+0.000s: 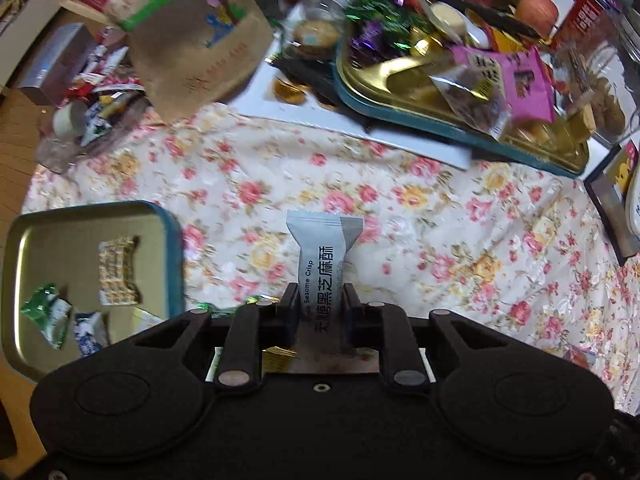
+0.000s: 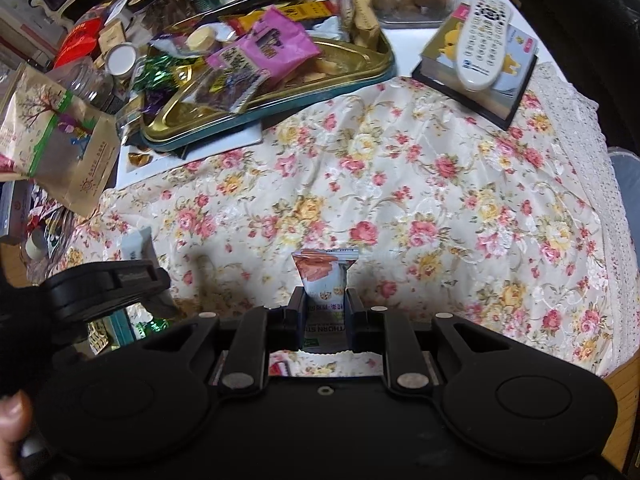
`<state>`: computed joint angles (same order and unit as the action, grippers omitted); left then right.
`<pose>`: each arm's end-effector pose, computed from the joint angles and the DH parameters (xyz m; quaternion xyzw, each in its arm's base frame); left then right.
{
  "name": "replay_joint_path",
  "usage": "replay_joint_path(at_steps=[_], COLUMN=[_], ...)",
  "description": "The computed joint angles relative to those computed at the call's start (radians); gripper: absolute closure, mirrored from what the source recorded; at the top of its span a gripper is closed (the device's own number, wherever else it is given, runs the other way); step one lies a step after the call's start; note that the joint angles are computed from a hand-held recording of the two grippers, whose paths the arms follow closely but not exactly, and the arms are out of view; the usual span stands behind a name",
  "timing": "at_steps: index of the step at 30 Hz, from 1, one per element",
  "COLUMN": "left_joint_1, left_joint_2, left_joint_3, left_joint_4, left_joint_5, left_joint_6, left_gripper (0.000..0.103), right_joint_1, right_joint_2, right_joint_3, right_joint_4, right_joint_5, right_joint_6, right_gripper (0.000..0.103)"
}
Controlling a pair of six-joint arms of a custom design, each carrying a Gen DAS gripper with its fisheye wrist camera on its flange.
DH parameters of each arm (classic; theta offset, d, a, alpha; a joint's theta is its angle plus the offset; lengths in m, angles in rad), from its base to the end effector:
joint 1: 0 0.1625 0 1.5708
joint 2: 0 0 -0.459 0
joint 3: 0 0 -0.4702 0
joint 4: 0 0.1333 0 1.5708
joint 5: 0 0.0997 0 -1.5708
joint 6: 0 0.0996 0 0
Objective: Organize snacks
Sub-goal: 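Carry the grey candy to the tray with left tool while right carries its packet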
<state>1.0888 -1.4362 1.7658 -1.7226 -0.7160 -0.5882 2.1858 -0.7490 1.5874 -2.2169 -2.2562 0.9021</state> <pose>-0.0902 -0.6221 0.3832 -0.0114 0.9071 -0.1410 0.3964 0.4807 -0.5587 0.0307 -0.1022 -0.9325 0.1645 0.3050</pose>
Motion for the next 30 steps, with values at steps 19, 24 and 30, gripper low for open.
replay_joint_path(at_steps=[19, 24, 30], left_joint_1=[0.093, 0.126, 0.157], left_joint_2=[-0.090, -0.104, -0.111], left_joint_3=[-0.096, -0.129, -0.164], left_joint_4=[0.131, 0.191, 0.257], left_joint_5=[0.113, 0.145, 0.160], left_joint_6=[-0.110, -0.172, -0.214], left_gripper=[0.076, 0.076, 0.075], right_joint_1=[0.099, 0.123, 0.141], right_joint_2=[0.309, 0.380, 0.446], right_joint_3=[-0.347, -0.426, -0.499], right_joint_4=[0.093, 0.117, 0.145], right_joint_5=[0.008, 0.026, 0.049], right_joint_6=[-0.253, -0.313, -0.366], right_gripper=[0.083, 0.083, 0.083])
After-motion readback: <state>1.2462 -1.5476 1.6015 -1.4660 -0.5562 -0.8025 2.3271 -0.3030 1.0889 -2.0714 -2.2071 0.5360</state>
